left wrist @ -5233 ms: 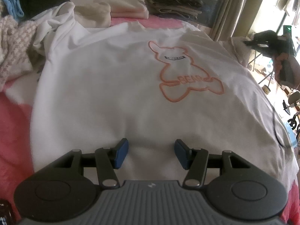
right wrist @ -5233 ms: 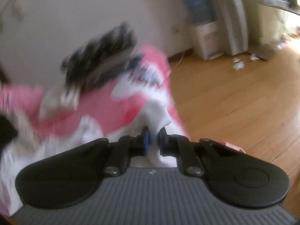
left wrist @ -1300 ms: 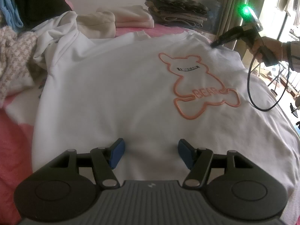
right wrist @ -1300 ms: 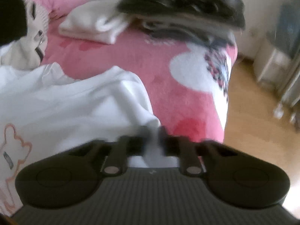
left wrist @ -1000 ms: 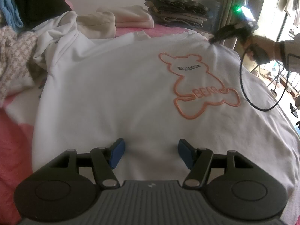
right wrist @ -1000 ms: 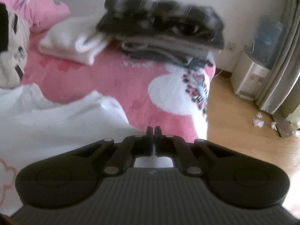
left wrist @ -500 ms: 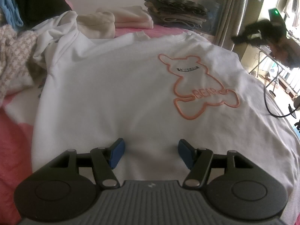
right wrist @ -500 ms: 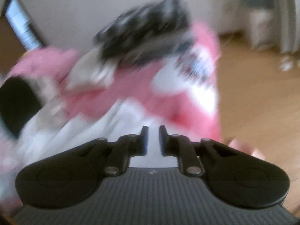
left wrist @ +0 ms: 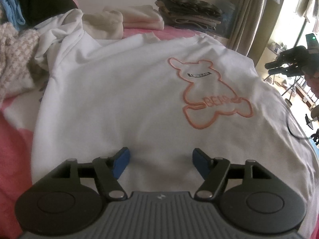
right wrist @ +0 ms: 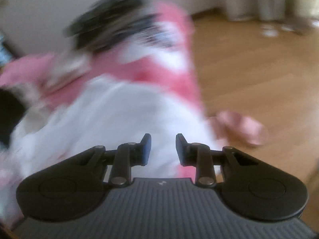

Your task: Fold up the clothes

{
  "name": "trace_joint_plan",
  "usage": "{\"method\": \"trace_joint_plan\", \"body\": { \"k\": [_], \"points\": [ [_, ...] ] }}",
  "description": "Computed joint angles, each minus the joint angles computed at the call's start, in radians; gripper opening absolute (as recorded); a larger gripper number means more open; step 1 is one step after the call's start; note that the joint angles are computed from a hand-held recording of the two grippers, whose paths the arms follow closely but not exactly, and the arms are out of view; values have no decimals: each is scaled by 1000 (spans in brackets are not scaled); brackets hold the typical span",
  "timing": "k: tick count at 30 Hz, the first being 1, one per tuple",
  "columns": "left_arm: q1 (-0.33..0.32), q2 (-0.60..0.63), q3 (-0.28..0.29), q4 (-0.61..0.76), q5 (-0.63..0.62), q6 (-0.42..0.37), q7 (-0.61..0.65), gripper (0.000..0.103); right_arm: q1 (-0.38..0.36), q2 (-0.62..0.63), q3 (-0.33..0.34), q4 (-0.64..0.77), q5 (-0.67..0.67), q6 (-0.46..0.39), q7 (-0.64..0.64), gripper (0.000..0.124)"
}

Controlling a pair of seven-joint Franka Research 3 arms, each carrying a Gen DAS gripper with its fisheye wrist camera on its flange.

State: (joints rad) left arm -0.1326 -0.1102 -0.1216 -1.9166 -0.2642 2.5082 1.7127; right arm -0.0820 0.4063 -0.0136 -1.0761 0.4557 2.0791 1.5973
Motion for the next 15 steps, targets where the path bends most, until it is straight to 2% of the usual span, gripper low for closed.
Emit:
{"method": "trace_joint_plan", "body": {
  "k": [2,4,7,8,10,12,14,15],
  "points": [
    [1,-5,-3,-3,12,-1,-15,74,7,-17,9,-22,-3,-42,-25,27],
    [1,-15,-1,-9,12,-9,-24,74,37,-41,-21,-54,-92,-83,14,27],
    [2,-37,7,-13,4,-35,-39,74,117,-71,-109,-73,-397,-198,206,28],
    [1,-47,9,-18,3,-34,-38,74,127,-98,-118,-105,-454,-202,240,28],
    [-3,-68,15,-32,1,-19,-24,74,122,-177,-109,-198,-478,-136,258,28],
    [-7,-83,18,-41,7,-3,-19,74,110,-241,-86,-262,-431,-48,247,28],
    [-11,-91,19,-43,14,0,-29,74,110,-275,-53,-285,-358,33,168,28],
    [-12,-94,19,-43,19,-2,-40,74,112,-267,-37,-261,-309,43,109,28]
  ]
}}
